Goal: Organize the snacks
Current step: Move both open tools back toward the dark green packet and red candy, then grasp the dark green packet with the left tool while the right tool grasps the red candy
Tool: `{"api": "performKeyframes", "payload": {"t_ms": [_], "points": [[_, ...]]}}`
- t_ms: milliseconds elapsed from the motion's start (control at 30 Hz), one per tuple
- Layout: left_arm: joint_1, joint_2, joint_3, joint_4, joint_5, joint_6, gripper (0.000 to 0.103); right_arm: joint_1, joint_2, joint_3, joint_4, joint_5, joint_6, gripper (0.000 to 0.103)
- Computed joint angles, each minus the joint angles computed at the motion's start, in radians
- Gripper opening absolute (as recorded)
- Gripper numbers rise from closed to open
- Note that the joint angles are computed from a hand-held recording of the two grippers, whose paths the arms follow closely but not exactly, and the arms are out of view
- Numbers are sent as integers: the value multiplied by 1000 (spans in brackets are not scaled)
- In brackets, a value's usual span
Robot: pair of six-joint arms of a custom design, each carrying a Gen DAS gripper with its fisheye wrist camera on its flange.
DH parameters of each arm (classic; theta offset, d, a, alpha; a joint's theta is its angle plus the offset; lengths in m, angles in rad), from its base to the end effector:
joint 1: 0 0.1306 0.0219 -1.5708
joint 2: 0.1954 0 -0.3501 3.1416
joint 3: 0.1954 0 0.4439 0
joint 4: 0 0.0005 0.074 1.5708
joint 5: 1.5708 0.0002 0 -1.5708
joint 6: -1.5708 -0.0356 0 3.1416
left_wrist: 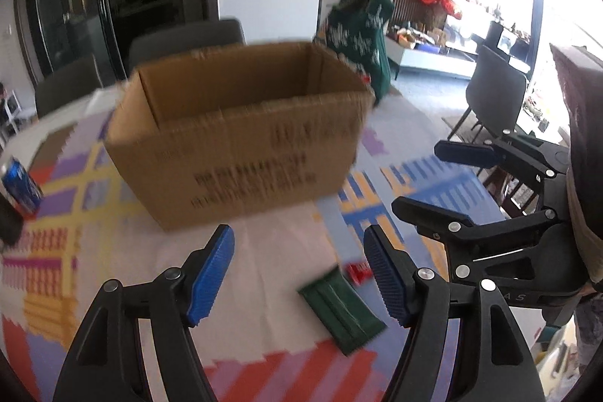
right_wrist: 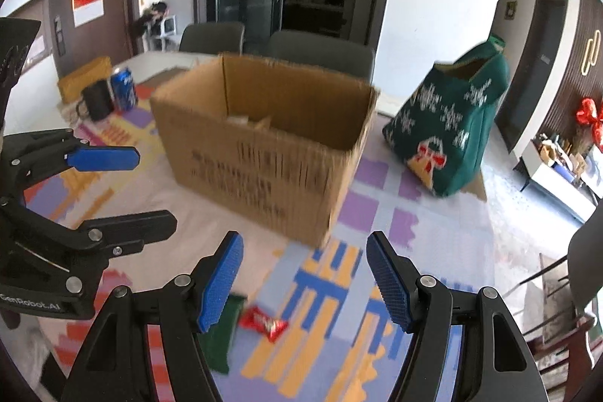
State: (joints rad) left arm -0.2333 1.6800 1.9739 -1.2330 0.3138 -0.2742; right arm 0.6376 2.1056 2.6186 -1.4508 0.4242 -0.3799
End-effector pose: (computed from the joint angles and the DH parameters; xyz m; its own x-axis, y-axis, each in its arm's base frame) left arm 0.5960 -0.1534 0.5060 -0.6483 0.4188 -0.6359 0.5950 0.7997 -0.0799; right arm 0.5755 0.4075 0.5234 -0.7303 -0.1204 -0.6724 -0.0819 0.9927 -0.0888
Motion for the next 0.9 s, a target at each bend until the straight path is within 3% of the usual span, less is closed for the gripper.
{"api": "performKeyframes", "payload": {"t_ms": [133, 300, 600, 900], "points": [[-20, -25, -66, -29, -10, 23, 70, 4, -80, -153, 24, -26, 43, 68], [-35, -24, -104, -78, -3, 57, 70, 7, -127, -254, 28, -62, 112, 66], [-48, 9, -115, -123, -14, 135, 70, -13, -132, -315, -2, -165, 206, 58], [-72, 29, -128, -107, -105, 179, 65, -25, -140, -352, -11, -179, 211, 52]]}}
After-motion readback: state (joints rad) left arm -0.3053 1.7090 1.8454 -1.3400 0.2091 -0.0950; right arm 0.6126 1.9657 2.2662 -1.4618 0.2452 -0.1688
